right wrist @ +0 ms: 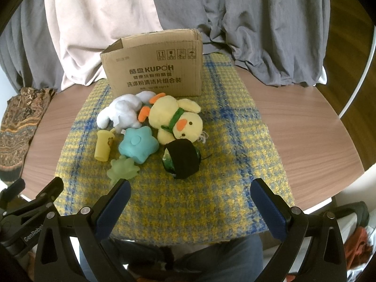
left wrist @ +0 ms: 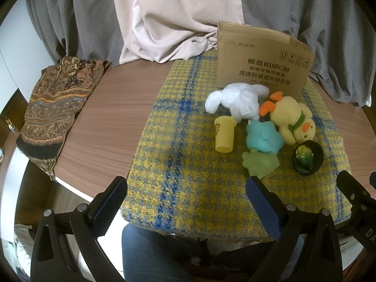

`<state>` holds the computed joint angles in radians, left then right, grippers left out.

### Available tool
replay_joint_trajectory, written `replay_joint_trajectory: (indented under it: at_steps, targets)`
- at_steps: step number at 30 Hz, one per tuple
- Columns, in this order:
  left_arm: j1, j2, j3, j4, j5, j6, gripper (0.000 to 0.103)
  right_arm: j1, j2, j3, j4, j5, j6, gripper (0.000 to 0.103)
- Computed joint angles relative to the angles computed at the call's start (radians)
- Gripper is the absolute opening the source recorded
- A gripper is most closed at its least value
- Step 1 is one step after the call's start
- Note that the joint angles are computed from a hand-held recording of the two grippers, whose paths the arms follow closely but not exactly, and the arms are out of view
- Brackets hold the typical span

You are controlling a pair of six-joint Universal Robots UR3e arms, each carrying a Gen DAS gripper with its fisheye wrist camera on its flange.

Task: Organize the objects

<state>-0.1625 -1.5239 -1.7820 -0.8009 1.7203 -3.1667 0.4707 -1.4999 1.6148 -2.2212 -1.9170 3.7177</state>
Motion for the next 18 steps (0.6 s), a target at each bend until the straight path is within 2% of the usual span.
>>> replay_joint_trajectory:
  at_steps: [18]
  targets:
    - [-0.010, 0.003, -0.025, 0.033, 0.011, 0.000, 0.102, -0.002, 0.004, 0.016, -0.007, -0.002, 0.005, 0.102]
